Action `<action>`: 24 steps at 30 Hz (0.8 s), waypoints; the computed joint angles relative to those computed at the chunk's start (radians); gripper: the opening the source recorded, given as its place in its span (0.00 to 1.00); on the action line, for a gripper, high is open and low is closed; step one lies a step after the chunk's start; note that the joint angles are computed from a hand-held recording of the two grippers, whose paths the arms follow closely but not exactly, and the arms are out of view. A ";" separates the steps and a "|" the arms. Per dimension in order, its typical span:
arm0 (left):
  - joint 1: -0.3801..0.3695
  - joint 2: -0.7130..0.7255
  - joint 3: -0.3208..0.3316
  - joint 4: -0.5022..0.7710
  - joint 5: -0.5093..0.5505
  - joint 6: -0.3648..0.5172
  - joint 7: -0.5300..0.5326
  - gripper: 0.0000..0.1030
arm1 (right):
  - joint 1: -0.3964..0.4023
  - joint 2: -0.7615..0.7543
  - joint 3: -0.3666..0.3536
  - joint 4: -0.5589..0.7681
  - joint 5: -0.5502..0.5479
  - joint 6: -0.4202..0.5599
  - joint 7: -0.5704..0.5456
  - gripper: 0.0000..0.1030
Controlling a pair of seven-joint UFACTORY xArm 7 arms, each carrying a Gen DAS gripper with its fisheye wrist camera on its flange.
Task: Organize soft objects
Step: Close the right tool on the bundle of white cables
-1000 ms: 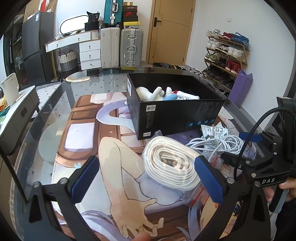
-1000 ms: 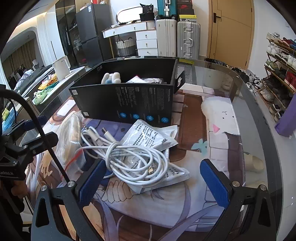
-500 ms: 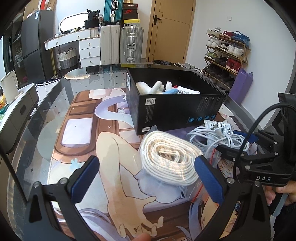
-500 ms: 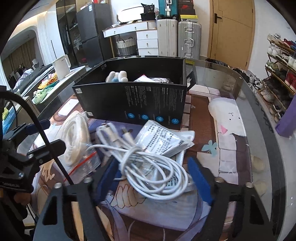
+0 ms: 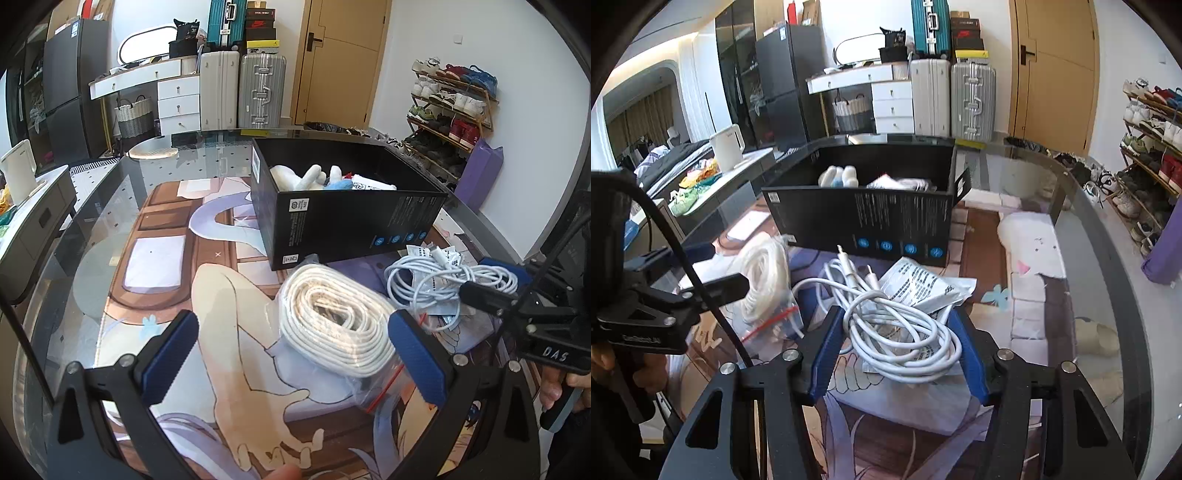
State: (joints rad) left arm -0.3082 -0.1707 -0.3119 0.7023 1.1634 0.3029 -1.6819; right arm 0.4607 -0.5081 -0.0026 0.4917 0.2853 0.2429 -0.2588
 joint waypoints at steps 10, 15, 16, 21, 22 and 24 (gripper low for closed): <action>-0.001 -0.001 -0.001 -0.002 -0.008 -0.004 0.007 1.00 | 0.091 -0.070 -0.080 -0.017 0.077 0.109 -0.146 0.55; -0.001 0.001 -0.001 -0.002 -0.010 -0.007 0.009 1.00 | 0.111 -0.061 -0.071 -0.018 0.116 0.125 -0.238 0.55; -0.001 0.001 0.000 -0.003 -0.008 -0.009 0.009 1.00 | 0.117 -0.049 -0.076 -0.010 0.130 0.127 -0.254 0.55; 0.000 0.003 0.001 -0.008 -0.007 -0.010 0.007 1.00 | 0.130 0.002 -0.076 0.023 0.192 0.132 -0.329 0.55; 0.001 0.004 0.002 -0.008 -0.009 -0.010 0.008 1.00 | 0.130 0.014 -0.073 0.030 0.203 0.132 -0.343 0.55; 0.001 0.006 0.003 -0.008 -0.012 -0.012 0.009 1.00 | 0.124 0.033 -0.060 0.039 0.218 0.133 -0.362 0.55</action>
State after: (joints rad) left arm -0.3071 -0.1645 -0.3084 0.6946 1.1511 0.2912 -1.6732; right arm 0.5847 -0.4751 -0.0623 0.5308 0.5030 0.3763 -0.6213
